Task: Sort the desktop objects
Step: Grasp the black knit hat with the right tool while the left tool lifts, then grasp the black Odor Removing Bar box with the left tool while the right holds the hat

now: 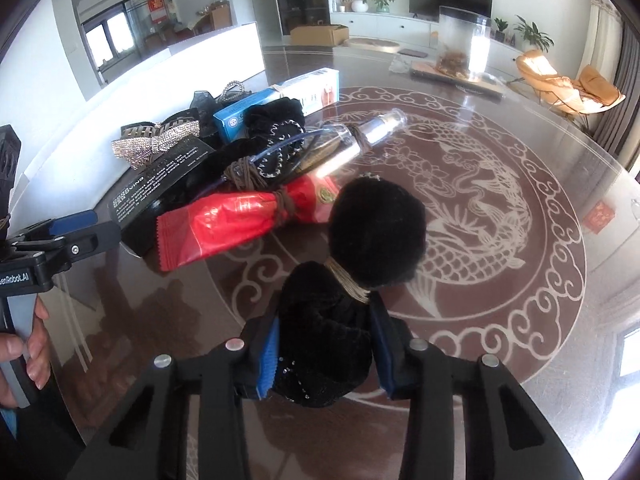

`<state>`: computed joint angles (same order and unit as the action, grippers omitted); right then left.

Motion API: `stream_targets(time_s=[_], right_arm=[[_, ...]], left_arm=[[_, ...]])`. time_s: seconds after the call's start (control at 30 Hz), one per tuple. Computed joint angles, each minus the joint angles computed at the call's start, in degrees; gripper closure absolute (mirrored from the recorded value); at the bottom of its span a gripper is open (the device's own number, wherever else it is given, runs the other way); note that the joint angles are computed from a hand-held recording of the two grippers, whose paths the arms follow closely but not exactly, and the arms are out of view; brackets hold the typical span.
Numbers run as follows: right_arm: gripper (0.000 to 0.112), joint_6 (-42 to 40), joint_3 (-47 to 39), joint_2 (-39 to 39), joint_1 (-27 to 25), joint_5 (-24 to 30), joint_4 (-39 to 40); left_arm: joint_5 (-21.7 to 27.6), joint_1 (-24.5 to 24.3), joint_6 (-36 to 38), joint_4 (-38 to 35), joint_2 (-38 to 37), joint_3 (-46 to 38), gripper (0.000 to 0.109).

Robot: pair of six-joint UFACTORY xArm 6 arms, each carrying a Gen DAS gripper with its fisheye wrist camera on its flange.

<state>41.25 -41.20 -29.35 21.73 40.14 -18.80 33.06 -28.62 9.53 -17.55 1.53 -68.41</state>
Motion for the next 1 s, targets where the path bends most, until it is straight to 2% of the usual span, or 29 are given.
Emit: stream_targets(time_s=[0.13,0.23,0.37,0.4,0.47,0.53,0.57,0.6,0.63,0.67,0.7,0.8,0.9,1.0], right_arm=[[0.072,2.4,7.4,-11.1,2.1,3.2,-0.7],[0.071,4.9,11.8,-17.8,3.8,4.9,-1.1],[0.070,5.4,12.7,-19.8,4.6,6.1,-1.7],[0.067,4.9,12.1,-19.1,4.7,6.6,-1.8],[0.046,3.9,10.6,-17.2,4.2,7.8,-1.9],[0.036,2.5,9.4,-15.0,2.6,7.4,-1.0],[0.036,2.2,8.9,-14.0,2.1,6.9,-0.8],[0.036,2.2,8.2,-13.0,1.9,7.0,-0.9],[0.045,1.8,7.6,-12.4,1.8,7.3,-0.5],[0.072,1.4,7.4,-12.5,1.9,7.4,-0.2],[0.078,1.1,7.1,-12.7,2.1,8.3,-0.2],[0.078,2.3,8.2,-15.7,3.7,10.7,-0.3],[0.078,4.6,10.5,-21.0,5.0,12.0,0.7],[0.078,6.2,11.1,-24.1,6.1,13.1,1.3]], left_arm=[[1.5,-0.7,0.2,2.2,2.6,-3.1,0.006],[4.7,-1.0,0.9,2.6,6.3,-7.7,0.006],[7.7,-3.1,-1.8,12.3,10.4,-13.1,0.006],[8.3,-3.7,-2.0,14.3,11.3,-14.3,0.006],[11.7,-4.2,-1.5,14.1,13.4,-18.1,0.006],[15.7,-4.3,-1.6,14.5,15.5,-22.1,0.006],[17.7,-4.3,-1.5,14.5,16.3,-23.7,0.006],[17.6,-4.3,-1.8,14.9,15.7,-23.1,0.008],[15.0,-4.2,-1.1,14.2,13.7,-20.3,0.033],[12.7,-4.1,-0.9,14.3,11.5,-17.3,0.050],[11.9,-3.8,0.1,13.0,9.4,-14.9,0.050],[9.3,-2.2,3.7,6.4,3.0,-6.5,0.051],[6.6,-0.8,3.8,4.7,-4.1,2.0,0.051],[6.4,0.8,4.8,0.9,-10.0,6.6,0.051]])
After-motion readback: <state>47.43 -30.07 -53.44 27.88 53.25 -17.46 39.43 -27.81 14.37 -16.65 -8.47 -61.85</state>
